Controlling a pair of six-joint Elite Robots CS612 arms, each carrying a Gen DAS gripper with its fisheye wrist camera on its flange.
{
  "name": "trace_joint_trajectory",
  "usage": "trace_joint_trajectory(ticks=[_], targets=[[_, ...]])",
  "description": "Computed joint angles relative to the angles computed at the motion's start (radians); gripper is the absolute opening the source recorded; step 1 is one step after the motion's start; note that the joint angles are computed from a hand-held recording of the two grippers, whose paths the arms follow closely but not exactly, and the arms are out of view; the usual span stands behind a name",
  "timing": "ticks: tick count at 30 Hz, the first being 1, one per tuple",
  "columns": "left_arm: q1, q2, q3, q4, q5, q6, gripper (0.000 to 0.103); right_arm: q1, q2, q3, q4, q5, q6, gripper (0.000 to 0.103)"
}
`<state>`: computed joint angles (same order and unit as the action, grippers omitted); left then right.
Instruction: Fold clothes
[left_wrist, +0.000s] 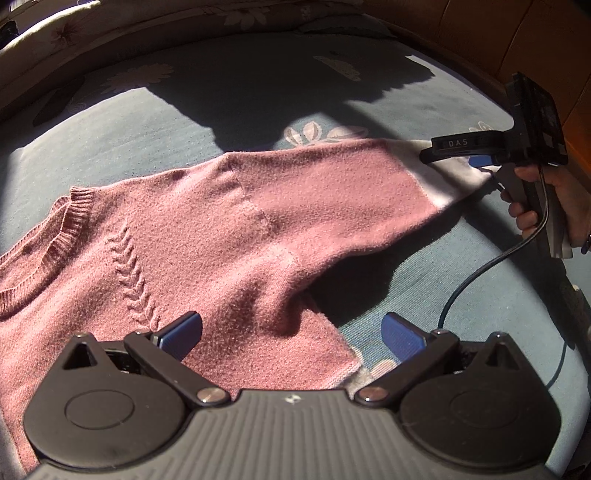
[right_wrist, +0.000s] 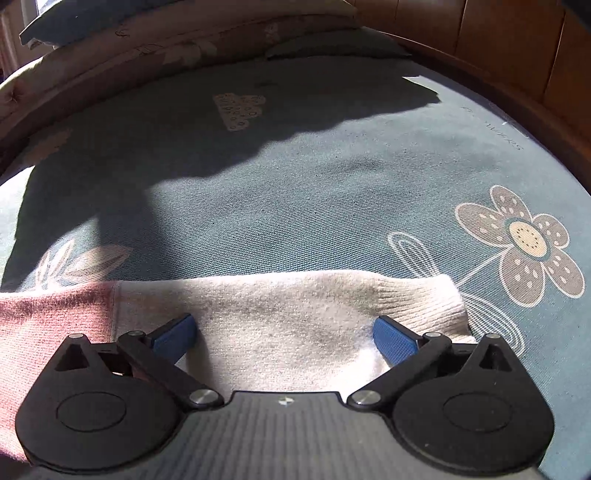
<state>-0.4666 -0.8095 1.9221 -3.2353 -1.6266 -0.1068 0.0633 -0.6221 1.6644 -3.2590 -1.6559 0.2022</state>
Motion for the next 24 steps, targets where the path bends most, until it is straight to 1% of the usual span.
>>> trace_joint_trajectory(ticks=[3,4,6,7,8,9,10,14,17,19,20,21,22,24], targets=[[0.000,0.004,-0.009,0.019,-0.007,-0.015,0.102,-0.008,0.004,0.015,-0.050,0.027,-0.004,0.103],[0.000,0.005,-0.012,0.023,-0.009,-0.018,0.102,-0.010,0.003,0.016,-0.047,0.033,-0.029,0.103],[0.000,0.007,-0.017,0.019,-0.013,-0.016,0.102,-0.015,-0.005,0.014,-0.010,0.048,-0.119,0.103],[-0.001,0.009,-0.020,0.009,-0.014,-0.007,0.102,-0.020,-0.013,0.014,0.016,0.055,-0.129,0.103],[-0.001,0.012,-0.025,0.002,-0.019,0.006,0.102,-0.022,-0.025,0.014,0.051,0.030,-0.107,0.103],[-0.001,0.015,-0.031,-0.002,-0.026,0.019,0.102,-0.019,-0.037,0.013,0.088,-0.027,-0.056,0.103],[-0.002,0.020,-0.040,-0.005,-0.036,0.035,0.102,-0.020,-0.047,0.018,0.106,-0.049,-0.013,0.103],[-0.006,0.048,-0.070,-0.026,-0.092,0.068,0.102,-0.046,-0.098,0.086,0.082,0.025,0.119,0.103],[-0.013,0.068,-0.092,-0.017,-0.123,0.090,0.102,-0.034,-0.121,0.136,0.055,0.003,0.128,0.103],[-0.013,0.078,-0.110,0.014,-0.182,0.134,0.102,-0.031,-0.137,0.170,0.052,0.011,0.134,0.103],[-0.010,0.077,-0.121,0.057,-0.219,0.160,0.102,-0.031,-0.145,0.187,0.054,0.019,0.137,0.103],[-0.008,0.076,-0.126,0.075,-0.248,0.177,0.102,-0.030,-0.153,0.203,0.058,0.019,0.138,0.103],[-0.005,0.074,-0.128,0.075,-0.281,0.197,0.102,-0.029,-0.162,0.219,0.064,0.018,0.141,0.103],[-0.007,0.068,-0.118,0.024,-0.276,0.212,0.102,-0.028,-0.183,0.252,0.084,0.008,0.152,0.103]])
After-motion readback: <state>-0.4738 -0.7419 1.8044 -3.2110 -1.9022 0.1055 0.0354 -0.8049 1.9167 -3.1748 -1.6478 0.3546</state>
